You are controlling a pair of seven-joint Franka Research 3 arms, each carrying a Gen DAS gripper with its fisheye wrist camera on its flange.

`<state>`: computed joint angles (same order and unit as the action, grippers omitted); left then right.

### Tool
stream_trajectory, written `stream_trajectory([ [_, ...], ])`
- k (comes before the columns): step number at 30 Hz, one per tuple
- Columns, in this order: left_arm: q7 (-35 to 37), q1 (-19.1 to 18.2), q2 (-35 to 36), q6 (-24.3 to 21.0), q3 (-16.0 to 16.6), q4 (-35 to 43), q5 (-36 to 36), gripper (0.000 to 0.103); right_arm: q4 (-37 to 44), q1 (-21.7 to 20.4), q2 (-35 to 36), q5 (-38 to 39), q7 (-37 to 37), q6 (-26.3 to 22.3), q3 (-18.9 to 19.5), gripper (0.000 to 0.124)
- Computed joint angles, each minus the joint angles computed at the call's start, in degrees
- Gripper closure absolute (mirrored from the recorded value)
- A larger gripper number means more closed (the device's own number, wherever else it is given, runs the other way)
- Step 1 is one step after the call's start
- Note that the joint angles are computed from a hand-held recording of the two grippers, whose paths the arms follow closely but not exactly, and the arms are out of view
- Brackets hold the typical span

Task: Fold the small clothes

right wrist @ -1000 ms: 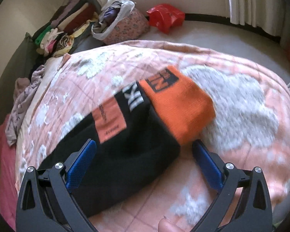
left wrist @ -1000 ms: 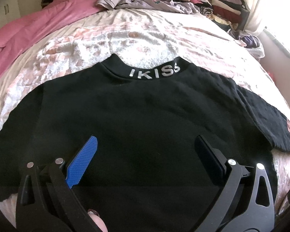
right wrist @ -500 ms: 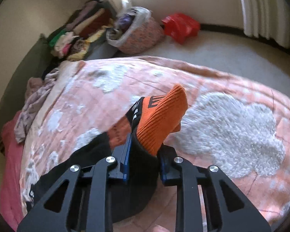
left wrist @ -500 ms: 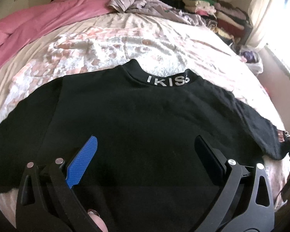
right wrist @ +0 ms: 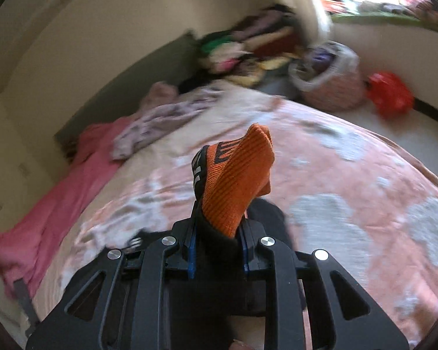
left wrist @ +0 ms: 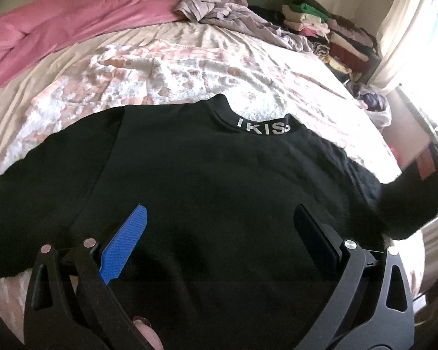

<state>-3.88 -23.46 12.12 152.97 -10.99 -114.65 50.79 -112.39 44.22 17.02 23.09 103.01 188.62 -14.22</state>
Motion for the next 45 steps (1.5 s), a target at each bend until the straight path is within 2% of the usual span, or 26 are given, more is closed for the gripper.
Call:
stream_trajectory([
  [2,-1.2,0.2,-1.0,1.2,0.3,-1.3,0.6,0.008,2.4,-1.0,0.8,-1.5,-1.2,-1.1,2.5,0.104],
  [4,-2.2,0.6,-2.1,2.2,0.3,-2.6,1.1,0.008,5.3,-0.3,2.1,-3.5,-1.4,-2.5,3.0,0.104],
  [9,-5.1,2.2,-4.6,4.8,0.3,-5.8,2.5,0.008,9.9,-2.8,4.7,-8.1,-2.7,-4.5,9.0,0.104],
  [11,-7.5,2.8,-5.5,6.5,0.3,-7.2,4.1,0.008,11.0,-1.5,5.9,-10.1,-3.1,-4.9,9.0,0.104],
  [16,-14.1,5.0,-7.7,12.6,0.6,-11.2,7.6,0.008,14.4,-4.9,9.6,-11.8,-6.7,-6.8,16.2,0.104],
  [19,-20.4,6.4,-8.9,15.7,1.0,-13.3,11.6,0.008,16.5,-4.3,11.8,-12.5,-7.7,-8.5,17.1,0.104],
  [22,-25.1,7.6,-9.9,16.6,0.7,-14.5,15.0,0.008,19.1,-3.0,14.6,-13.3,-7.8,-10.5,17.0,0.104],
  [25,-29.1,8.8,-10.2,18.3,0.4,-15.0,18.3,0.008,21.4,0.8,16.8,-15.4,-6.2,-12.2,13.8,0.103],
  [28,-31.0,9.4,-10.1,19.2,0.1,-15.0,19.9,0.008,23.4,5.4,18.6,-19.1,-2.7,-14.7,8.9,0.094],
  [29,-32.0,9.5,-9.8,19.7,0.1,-14.8,20.7,0.008,23.4,5.4,18.7,-19.9,-2.6,-14.4,9.2,0.085],
  [31,-33.6,9.6,-9.5,20.2,0.2,-14.6,22.0,0.008,23.4,2.8,18.6,-20.4,-4.9,-14.4,12.7,0.068],
  [32,-34.8,9.6,-9.4,20.3,0.2,-14.4,22.9,0.008,22.6,1.4,18.0,-20.2,-6.0,-14.0,14.4,0.055],
  [34,-36.4,9.7,-8.9,21.0,0.3,-14.1,24.1,0.008,20.3,-2.1,16.4,-18.6,-8.8,-12.3,18.6,0.051],
  [36,-36.9,9.6,-8.5,21.5,0.4,-13.8,24.6,0.008,17.4,-4.6,14.0,-16.5,-10.5,-11.1,20.8,0.046],
  [37,-36.9,9.5,-8.4,21.7,0.4,-13.8,24.7,0.008,16.5,-4.7,13.2,-15.8,-10.7,-10.6,20.7,0.046],
  [39,-35.4,9.4,-8.0,21.9,0.3,-13.6,23.4,0.008,14.1,-3.2,10.9,-15.2,-9.0,-10.3,17.5,0.045],
  [42,-34.1,9.0,-6.9,23.4,0.8,-12.8,23.1,0.011,11.4,3.1,8.6,-18.7,-3.1,-11.8,7.3,0.045],
  [44,-28.3,8.9,-6.2,23.5,0.3,-12.7,18.1,0.019,9.2,7.1,7.7,-22.5,1.6,-11.0,1.0,0.045],
  [45,-25.7,8.7,-5.8,23.5,0.2,-12.6,15.7,0.023,7.9,7.9,7.1,-23.8,3.2,-10.2,-0.9,0.045],
])
